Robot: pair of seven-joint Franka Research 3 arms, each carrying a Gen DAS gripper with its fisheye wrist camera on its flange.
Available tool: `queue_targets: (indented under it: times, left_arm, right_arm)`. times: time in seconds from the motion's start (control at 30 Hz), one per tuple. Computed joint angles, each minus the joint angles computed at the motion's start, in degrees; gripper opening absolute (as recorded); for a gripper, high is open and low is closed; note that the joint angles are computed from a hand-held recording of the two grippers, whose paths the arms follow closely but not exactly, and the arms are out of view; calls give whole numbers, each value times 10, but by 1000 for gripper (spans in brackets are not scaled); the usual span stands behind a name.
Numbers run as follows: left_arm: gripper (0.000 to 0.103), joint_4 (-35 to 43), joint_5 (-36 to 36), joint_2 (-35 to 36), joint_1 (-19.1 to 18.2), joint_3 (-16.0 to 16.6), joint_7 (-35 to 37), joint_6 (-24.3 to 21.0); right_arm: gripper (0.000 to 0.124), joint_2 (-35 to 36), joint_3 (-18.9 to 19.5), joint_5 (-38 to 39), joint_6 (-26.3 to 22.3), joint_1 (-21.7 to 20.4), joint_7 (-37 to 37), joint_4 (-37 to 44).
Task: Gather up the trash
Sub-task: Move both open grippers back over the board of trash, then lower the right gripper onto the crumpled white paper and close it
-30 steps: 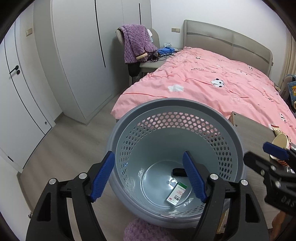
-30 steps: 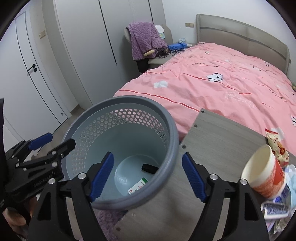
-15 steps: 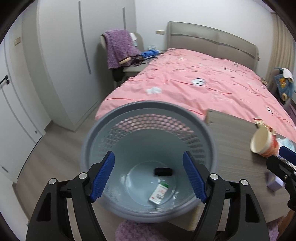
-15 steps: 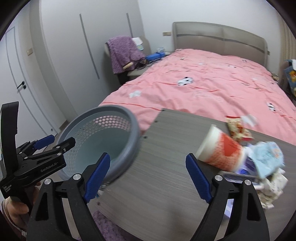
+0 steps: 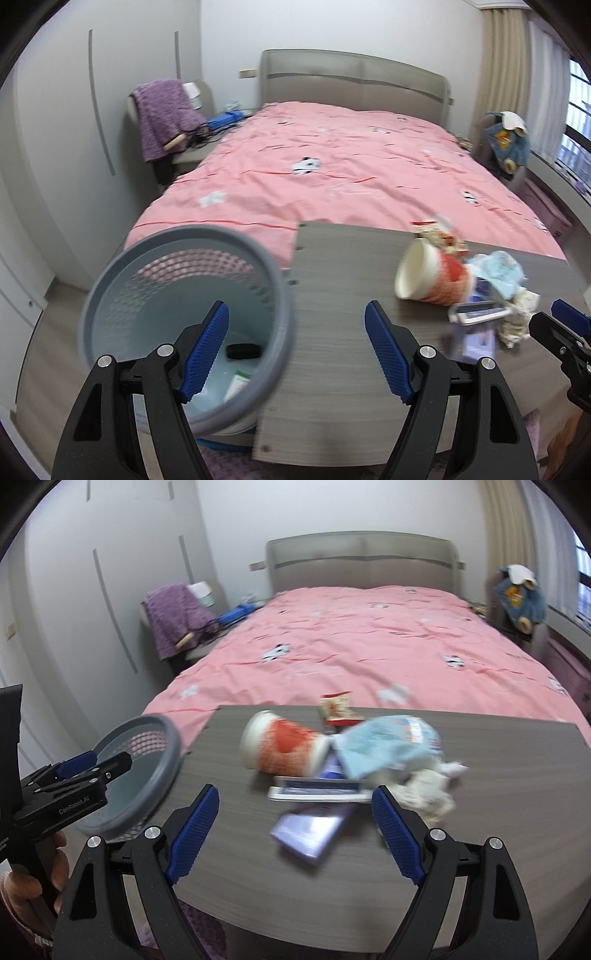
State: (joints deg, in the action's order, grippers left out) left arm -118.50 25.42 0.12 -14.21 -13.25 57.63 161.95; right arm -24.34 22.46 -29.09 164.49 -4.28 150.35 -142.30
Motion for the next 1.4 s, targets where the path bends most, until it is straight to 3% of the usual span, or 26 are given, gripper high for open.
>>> queue_targets:
  times: [0.17,0.33,0.67,1.4]
  left_arm:
    - [73,9,-32,5,-17,-13,32,0]
    - [73,27,-1,14,-35,-21,19,-9]
    - [73,58,-30,34,-66,-33,52,-33]
    - [73,107,26,74,-102,-31,20,-76]
  right_arm:
    - [83,-65,-8,16,-6,-10,2,-49]
    - [84,-119,-9,48,-7,-24,-12,-95]
    - [84,-188,-14,126,-4,-51,-56,-162]
    - [84,-173,-12,209,44,-78,-128,-188]
